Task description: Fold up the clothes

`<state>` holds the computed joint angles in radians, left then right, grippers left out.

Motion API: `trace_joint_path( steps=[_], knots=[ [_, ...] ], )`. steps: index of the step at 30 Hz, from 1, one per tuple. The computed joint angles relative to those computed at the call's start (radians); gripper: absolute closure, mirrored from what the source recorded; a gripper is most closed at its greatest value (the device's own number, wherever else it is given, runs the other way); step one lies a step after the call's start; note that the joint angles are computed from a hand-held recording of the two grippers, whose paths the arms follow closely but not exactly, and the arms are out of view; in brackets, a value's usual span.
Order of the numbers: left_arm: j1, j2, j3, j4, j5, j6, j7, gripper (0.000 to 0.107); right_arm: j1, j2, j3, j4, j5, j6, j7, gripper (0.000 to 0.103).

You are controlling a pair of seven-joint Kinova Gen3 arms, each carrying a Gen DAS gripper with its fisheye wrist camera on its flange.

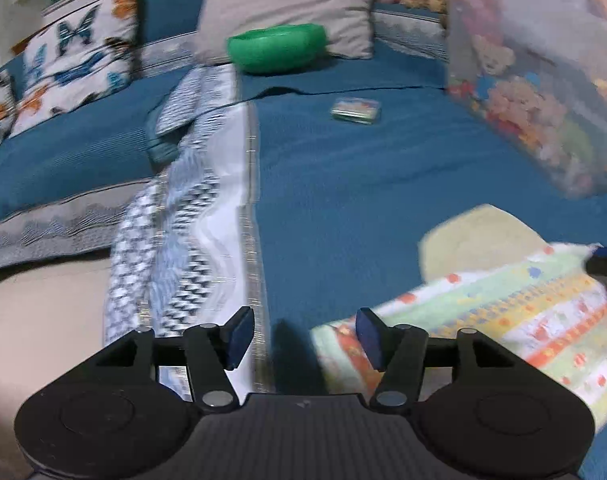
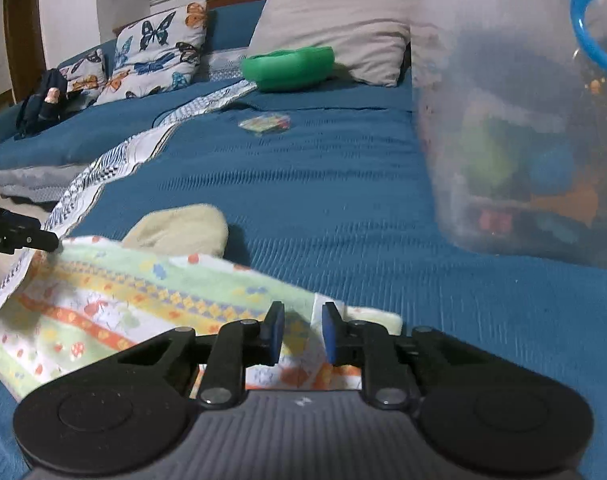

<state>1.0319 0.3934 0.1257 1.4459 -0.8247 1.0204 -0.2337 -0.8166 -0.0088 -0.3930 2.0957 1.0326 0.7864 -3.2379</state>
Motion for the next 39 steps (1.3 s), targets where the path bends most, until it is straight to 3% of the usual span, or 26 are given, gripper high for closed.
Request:
trace_joint_path(
  steps=[4,5,12,15,21,28,33,39],
  knots=[
    [0.025,-0.006,-0.011,-0.001,-0.046,0.026,0.062,0.051,-0.019,0.028,-0.005,-0.039,0.051,0.002,0.018,0.084],
    [0.027,-0.01,-0.009,0.001,-0.052,0.022,0.074,0.056,-0.022,0.04,0.0,-0.053,0.052,-0.014,0.036,0.084],
    [0.0,-0.026,0.039,0.019,-0.022,-0.177,0.032,0.066,-0.068,0.161,0.071,-0.169,0.001,-0.008,0.152,0.082],
    [0.009,0.01,0.028,-0.018,0.007,-0.208,-0.012,0.066,-0.099,0.153,0.09,-0.165,0.014,0.004,0.136,0.081],
    [0.043,0.075,-0.024,-0.076,0.071,-0.206,-0.043,0.066,-0.141,0.11,0.049,-0.134,0.006,-0.017,0.158,0.081],
    [0.151,0.02,-0.076,0.024,-0.031,-0.22,0.124,0.066,-0.268,0.113,-0.016,-0.086,0.091,0.142,-0.041,0.081],
    [0.225,0.011,-0.033,0.066,-0.147,-0.152,0.247,0.066,-0.353,0.134,-0.056,-0.054,0.139,0.255,-0.214,0.081],
    [0.262,0.038,0.01,0.077,-0.196,-0.061,0.27,0.065,-0.412,0.126,-0.076,-0.008,0.153,0.325,-0.379,0.081]
  ],
)
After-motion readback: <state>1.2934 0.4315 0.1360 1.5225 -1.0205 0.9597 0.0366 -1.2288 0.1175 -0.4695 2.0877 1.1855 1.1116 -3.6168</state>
